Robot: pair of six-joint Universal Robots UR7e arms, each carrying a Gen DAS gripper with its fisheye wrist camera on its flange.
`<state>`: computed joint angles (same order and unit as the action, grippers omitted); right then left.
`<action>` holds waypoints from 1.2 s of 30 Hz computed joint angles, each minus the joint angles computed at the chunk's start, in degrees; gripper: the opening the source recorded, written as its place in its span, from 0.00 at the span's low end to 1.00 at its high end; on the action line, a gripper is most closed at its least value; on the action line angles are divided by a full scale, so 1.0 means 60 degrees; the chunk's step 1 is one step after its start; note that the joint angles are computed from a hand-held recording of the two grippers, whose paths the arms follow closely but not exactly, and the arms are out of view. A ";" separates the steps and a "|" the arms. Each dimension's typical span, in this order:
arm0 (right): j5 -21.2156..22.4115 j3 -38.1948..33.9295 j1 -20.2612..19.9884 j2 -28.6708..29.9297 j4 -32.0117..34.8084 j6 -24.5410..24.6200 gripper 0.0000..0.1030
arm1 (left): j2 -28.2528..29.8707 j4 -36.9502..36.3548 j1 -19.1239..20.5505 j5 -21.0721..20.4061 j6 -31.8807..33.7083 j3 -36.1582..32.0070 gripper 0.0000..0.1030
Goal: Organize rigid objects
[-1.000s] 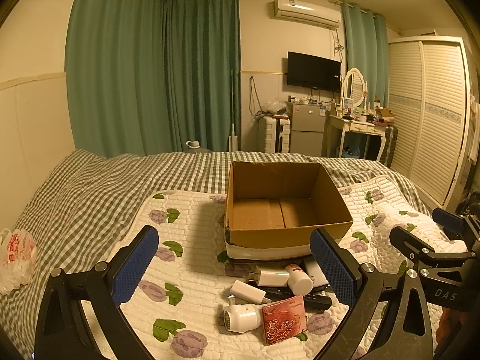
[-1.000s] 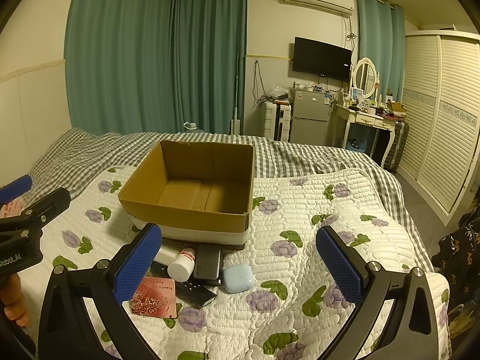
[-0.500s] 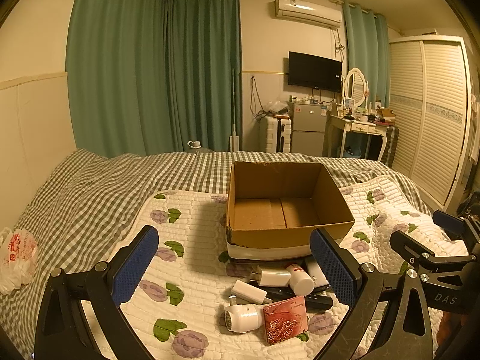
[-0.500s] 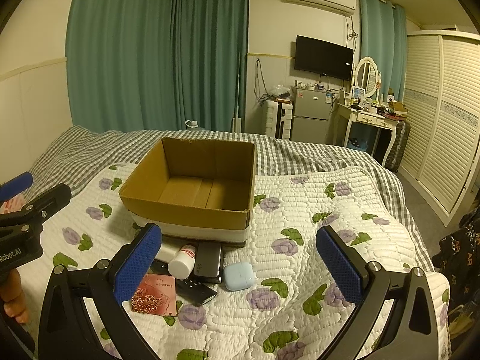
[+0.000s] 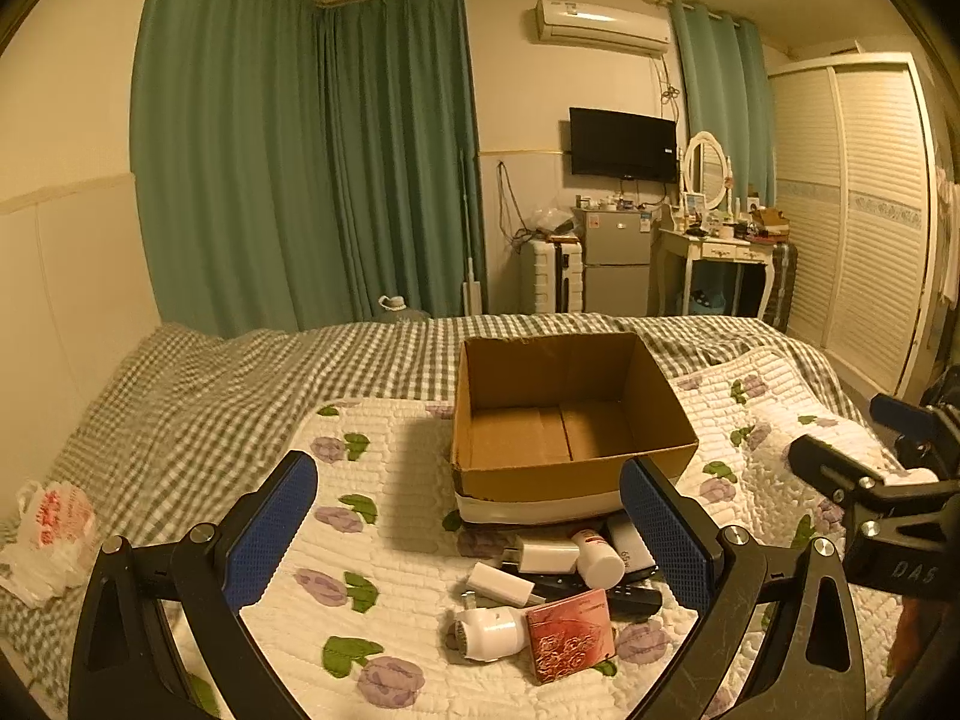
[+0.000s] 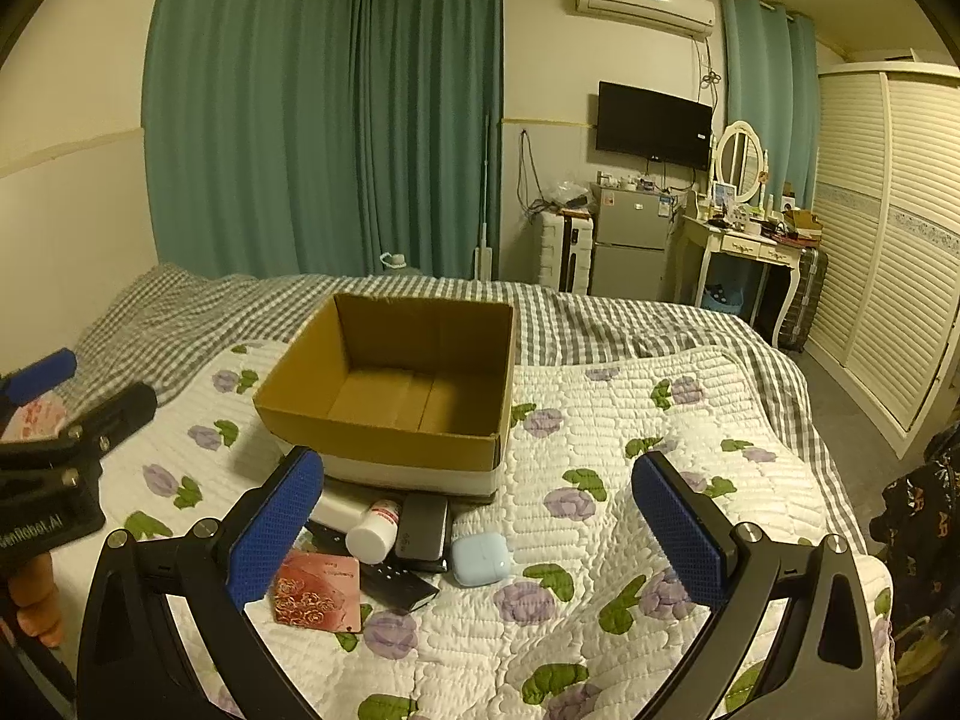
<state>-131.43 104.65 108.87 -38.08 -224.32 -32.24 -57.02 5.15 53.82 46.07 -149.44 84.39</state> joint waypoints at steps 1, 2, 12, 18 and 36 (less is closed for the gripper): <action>0.0076 0.0086 0.0027 -0.0101 0.0023 0.0044 1.00 | -0.0047 -0.0050 -0.0053 -0.0060 0.0006 0.0068 1.00; 0.0126 0.0136 0.0043 -0.0153 0.0041 0.0076 1.00 | -0.0121 -0.0109 -0.0129 -0.0157 0.0025 0.0146 1.00; 0.0731 0.0856 -0.0077 -0.0879 0.0885 0.0268 1.00 | 0.0257 0.0411 -0.0092 -0.0557 -0.0489 -0.0159 1.00; 0.0736 0.0667 -0.0749 -0.0672 0.1475 0.0556 1.00 | 0.1921 0.2009 0.0637 -0.1250 -0.1357 -0.1528 0.97; 0.1210 0.0309 -0.2045 -0.0644 0.3786 0.1849 1.00 | 0.5174 0.5529 0.0949 -0.1659 -0.4243 -0.4220 0.97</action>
